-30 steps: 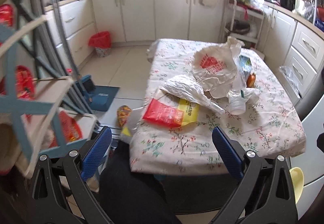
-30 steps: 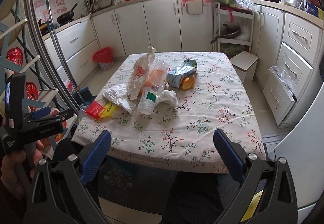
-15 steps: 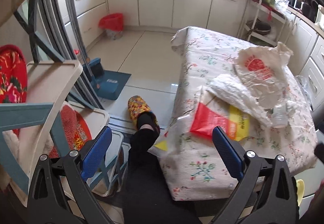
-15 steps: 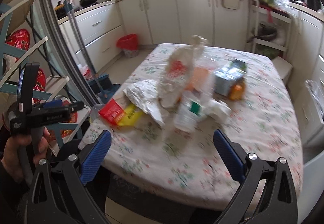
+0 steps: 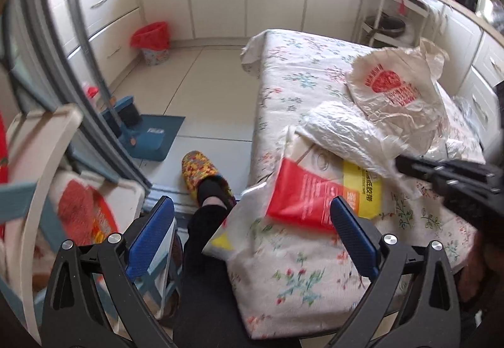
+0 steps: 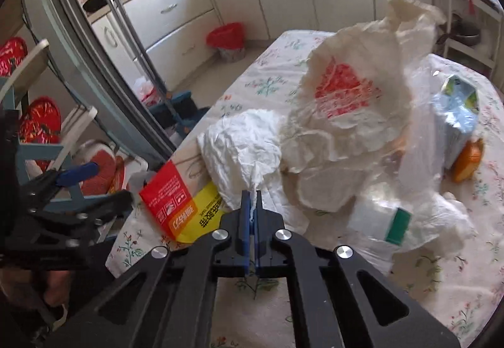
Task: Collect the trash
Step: 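Grasp the crumpled white tissue with the right tool while the left tool grasps the red-yellow snack packet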
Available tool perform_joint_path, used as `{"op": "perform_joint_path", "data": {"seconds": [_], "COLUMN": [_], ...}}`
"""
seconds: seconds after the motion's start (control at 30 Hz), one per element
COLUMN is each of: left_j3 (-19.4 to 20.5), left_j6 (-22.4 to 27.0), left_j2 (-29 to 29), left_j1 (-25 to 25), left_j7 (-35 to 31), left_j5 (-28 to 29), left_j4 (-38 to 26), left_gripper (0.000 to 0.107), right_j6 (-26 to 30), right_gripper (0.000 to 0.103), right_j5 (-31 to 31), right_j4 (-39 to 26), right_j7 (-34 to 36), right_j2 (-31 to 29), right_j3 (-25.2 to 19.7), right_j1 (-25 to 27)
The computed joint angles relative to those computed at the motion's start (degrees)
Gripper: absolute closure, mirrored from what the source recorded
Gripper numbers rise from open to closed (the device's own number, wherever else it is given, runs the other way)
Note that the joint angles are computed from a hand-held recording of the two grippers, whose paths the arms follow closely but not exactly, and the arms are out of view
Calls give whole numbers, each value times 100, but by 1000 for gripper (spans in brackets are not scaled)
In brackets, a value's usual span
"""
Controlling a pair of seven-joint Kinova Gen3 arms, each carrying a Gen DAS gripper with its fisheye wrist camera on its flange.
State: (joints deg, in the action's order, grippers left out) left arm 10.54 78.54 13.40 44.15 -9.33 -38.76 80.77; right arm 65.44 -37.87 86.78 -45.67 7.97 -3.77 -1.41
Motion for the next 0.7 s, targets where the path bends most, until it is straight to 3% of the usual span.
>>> {"op": "perform_joint_path", "data": {"seconds": [0.13, 0.4, 0.53, 0.7], "left_j3": [-71, -277, -257, -211], "left_j6": [-254, -1023, -1583, -1534], "left_j2": [233, 258, -19, -208], "left_j1": [-198, -456, -646, -729], "left_j7": [-421, -806, -878, -1021], "left_j5": [118, 543, 730, 848], "left_j4": [-133, 33, 419, 521], "left_gripper": [12, 37, 58, 94], "right_j6": [466, 1132, 1284, 1452], "right_gripper": [101, 101, 101, 101], "right_j5": [-560, -982, -1011, -1086], "right_j4": [11, 134, 166, 240], "right_j7": [178, 434, 357, 399], "right_j2": [-30, -135, -116, -140], "right_j3": [155, 416, 452, 522], "right_j1": [382, 840, 904, 1032]}}
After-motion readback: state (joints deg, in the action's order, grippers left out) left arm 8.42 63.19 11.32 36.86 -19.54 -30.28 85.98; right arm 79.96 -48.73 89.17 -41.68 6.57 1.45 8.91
